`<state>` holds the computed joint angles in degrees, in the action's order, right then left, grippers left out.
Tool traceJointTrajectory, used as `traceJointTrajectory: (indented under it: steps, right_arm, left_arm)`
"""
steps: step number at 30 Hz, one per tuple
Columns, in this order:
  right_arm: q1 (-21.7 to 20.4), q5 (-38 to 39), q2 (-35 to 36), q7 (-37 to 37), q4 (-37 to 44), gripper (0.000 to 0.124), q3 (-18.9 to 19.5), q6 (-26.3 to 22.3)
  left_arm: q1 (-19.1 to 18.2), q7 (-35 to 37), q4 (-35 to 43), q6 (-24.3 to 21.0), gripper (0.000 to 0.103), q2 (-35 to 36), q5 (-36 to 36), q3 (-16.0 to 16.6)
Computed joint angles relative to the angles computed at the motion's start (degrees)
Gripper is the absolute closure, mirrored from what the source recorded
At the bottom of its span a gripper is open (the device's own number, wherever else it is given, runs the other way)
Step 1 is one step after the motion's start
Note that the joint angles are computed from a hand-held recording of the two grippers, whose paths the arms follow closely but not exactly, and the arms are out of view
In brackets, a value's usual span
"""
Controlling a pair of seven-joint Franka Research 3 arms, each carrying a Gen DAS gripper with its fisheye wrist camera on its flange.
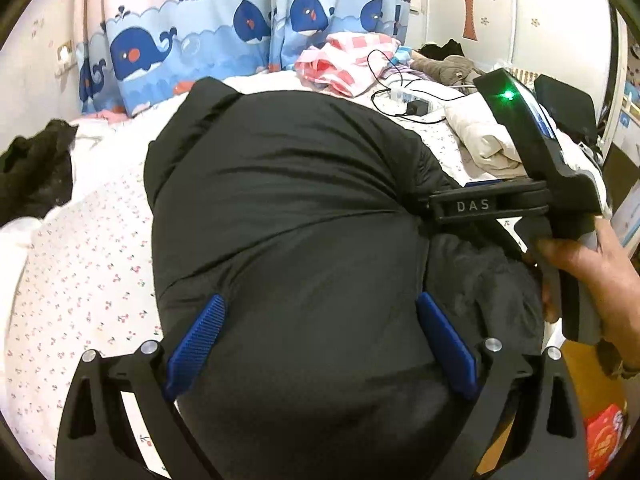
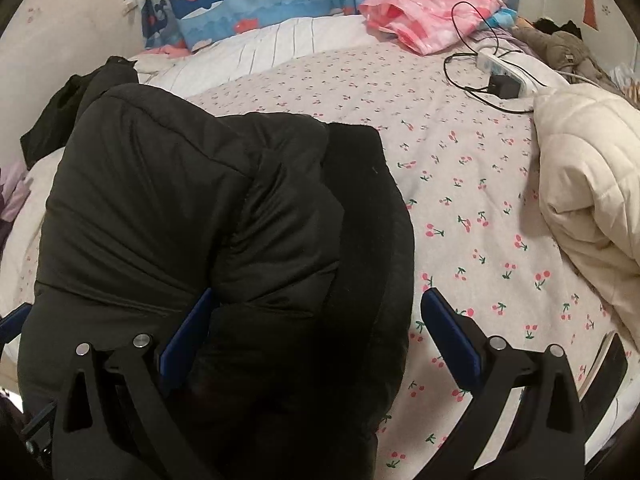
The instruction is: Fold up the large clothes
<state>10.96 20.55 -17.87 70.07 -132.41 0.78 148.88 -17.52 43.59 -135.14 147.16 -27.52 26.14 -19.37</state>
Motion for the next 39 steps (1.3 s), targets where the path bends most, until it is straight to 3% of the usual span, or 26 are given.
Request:
traceJointTrajectory:
  steps: [9, 12, 14, 18, 21, 24, 27, 32, 33, 36, 39]
  right_arm:
    - [0.4, 3.7, 0.3, -1.5, -0.8, 0.027, -1.3, 0.7]
    - [0.5, 5.3, 0.4, -2.3, -0.9, 0.027, -1.8, 0.5]
    - [0.6, 7.4, 0.5, -3.2, -0.9, 0.027, -2.7, -0.2]
    - [0.4, 11.2, 1.1, -4.9, -0.6, 0.027, -3.8, -1.6]
    - [0.2, 15.2, 1.7, -6.3, -0.1, 0.027, -4.8, -3.5]
    - [-0.2, 19.7, 2.5, -7.9, 0.3, 0.027, -5.7, -5.5]
    - [-1.1, 21.6, 3.1, -8.4, 0.6, 0.027, -5.5, -6.2]
    - [-2.2, 25.2, 4.2, -8.2, 0.8, 0.027, -5.5, -6.6]
    - [-2.3, 25.7, 4.3, -8.2, 0.7, 0.027, -5.4, -6.6]
    - [-2.7, 25.3, 4.1, -6.1, 0.4, 0.027, -4.6, -6.3]
    - [-1.3, 29.0, 3.1, -6.1, -0.2, 0.027, -4.2, -5.9]
  left_arm:
    - [1.3, -0.8, -0.8, -1.3, 0.010, -2.6, 5.2, -2.5]
    - [0.9, -1.3, -2.0, 0.6, 0.010, -4.3, 4.9, -1.2]
    - [-0.9, -0.8, -4.3, 4.4, 0.010, -5.7, 0.4, 3.0]
    - [-5.5, -1.6, -12.3, 15.3, 0.007, -9.0, -17.9, 16.4]
    - [-5.1, -1.5, -15.1, 18.4, 0.007, -8.9, -24.4, 20.5]
    - [-8.1, 1.5, -15.9, 20.6, 0.007, -6.8, -30.6, 25.1]
    - [-14.1, 6.9, -15.6, 24.4, 0.007, -3.7, -36.4, 29.9]
    - [-34.1, 19.7, -11.4, 28.7, 0.007, 0.7, -48.8, 45.0]
    - [-35.6, 22.8, -10.3, 27.8, 0.007, 1.2, -50.8, 45.9]
    - [-30.8, 23.7, -6.3, 22.5, 0.007, 4.0, -45.9, 41.1]
    - [-30.6, 28.3, -4.2, 19.6, 0.007, 3.9, -47.2, 40.8]
